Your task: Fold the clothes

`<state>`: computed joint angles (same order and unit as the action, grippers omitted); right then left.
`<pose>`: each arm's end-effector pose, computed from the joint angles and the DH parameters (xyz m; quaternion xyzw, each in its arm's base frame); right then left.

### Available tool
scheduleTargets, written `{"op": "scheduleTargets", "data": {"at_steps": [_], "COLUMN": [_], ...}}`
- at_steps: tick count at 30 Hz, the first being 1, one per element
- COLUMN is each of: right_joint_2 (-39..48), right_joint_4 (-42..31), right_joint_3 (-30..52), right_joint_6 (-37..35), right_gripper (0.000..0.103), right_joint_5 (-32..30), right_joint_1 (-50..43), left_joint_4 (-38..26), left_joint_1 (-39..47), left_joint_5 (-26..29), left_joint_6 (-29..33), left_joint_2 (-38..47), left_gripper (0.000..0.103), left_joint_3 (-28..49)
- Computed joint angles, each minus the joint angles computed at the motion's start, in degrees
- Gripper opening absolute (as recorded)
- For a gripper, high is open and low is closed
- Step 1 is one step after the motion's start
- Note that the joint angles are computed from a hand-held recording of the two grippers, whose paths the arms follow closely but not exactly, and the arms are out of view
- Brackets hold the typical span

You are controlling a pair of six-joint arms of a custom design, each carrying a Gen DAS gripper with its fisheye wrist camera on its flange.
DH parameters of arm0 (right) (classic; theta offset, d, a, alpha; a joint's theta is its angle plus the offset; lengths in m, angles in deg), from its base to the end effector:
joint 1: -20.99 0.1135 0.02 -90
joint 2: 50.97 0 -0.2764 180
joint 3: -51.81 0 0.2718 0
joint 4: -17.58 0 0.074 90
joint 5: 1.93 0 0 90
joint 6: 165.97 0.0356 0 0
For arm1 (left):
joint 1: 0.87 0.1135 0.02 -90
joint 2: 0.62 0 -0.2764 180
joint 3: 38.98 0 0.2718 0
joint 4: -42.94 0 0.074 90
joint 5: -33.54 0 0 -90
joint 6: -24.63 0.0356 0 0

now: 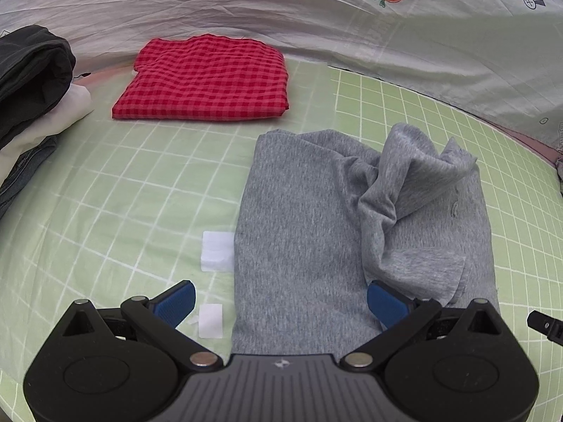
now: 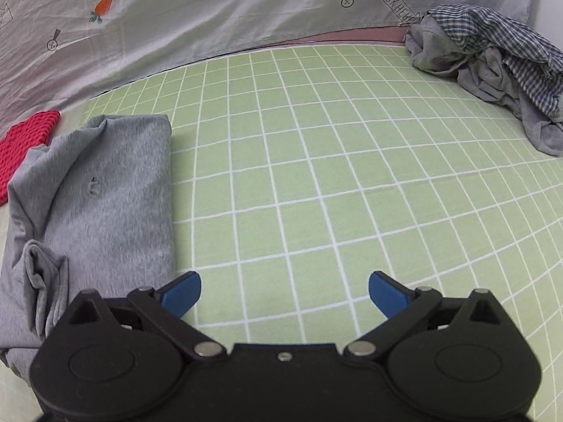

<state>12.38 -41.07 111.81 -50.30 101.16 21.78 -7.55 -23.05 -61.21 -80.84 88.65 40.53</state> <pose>0.2185 -0.0051 0.2487 0.2346 0.9354 -0.0527 0.2593 0.3147 -0.1251 0.2488 0.0459 0.9646 -0.0449 0.2557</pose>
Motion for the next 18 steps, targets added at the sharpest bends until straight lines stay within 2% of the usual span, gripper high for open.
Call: {"op": "scheduleTargets", "data": {"at_steps": [4, 7, 9, 10, 13, 16, 18], "right_joint_2": [3.65, 5.06, 5.37, 5.50, 6.32, 6.90, 7.06], "right_joint_4": [1.12, 2.83, 3.65, 4.04, 3.67, 2.92, 2.12], "right_joint_3": [1.14, 1.08, 0.85, 0.73, 0.76, 0.73, 0.57], "right_joint_6": [-1.83, -1.59, -1.49, -1.45, -0.91, -0.03, 0.67], "right_gripper": [0.103, 0.103, 0.103, 0.103, 0.103, 0.103, 0.103], "right_joint_5": [0.50, -0.19, -0.01, 0.11, 0.83, 1.18, 1.76], "right_joint_1": [-1.07, -2.12, -2.14, -2.11, -1.78, -1.65, -1.44], "left_joint_4": [0.65, 1.48, 2.18, 2.20, 1.35, 0.52, 0.48], "left_joint_1": [-0.01, 1.11, 1.76, 1.78, 0.27, -0.93, -0.92], "left_joint_5": [2.28, 7.90, 12.18, 13.73, 13.57, 13.51, 14.98], "left_joint_6": [-1.12, -2.07, -2.60, -2.25, 0.50, 3.10, 3.66], "left_joint_2": [2.36, 5.01, 6.94, 8.13, 12.23, 16.27, 17.32], "left_gripper": [0.102, 0.100, 0.091, 0.091, 0.084, 0.058, 0.010], "left_joint_3": [3.28, 5.86, 7.29, 8.23, 11.47, 14.08, 14.49]}}
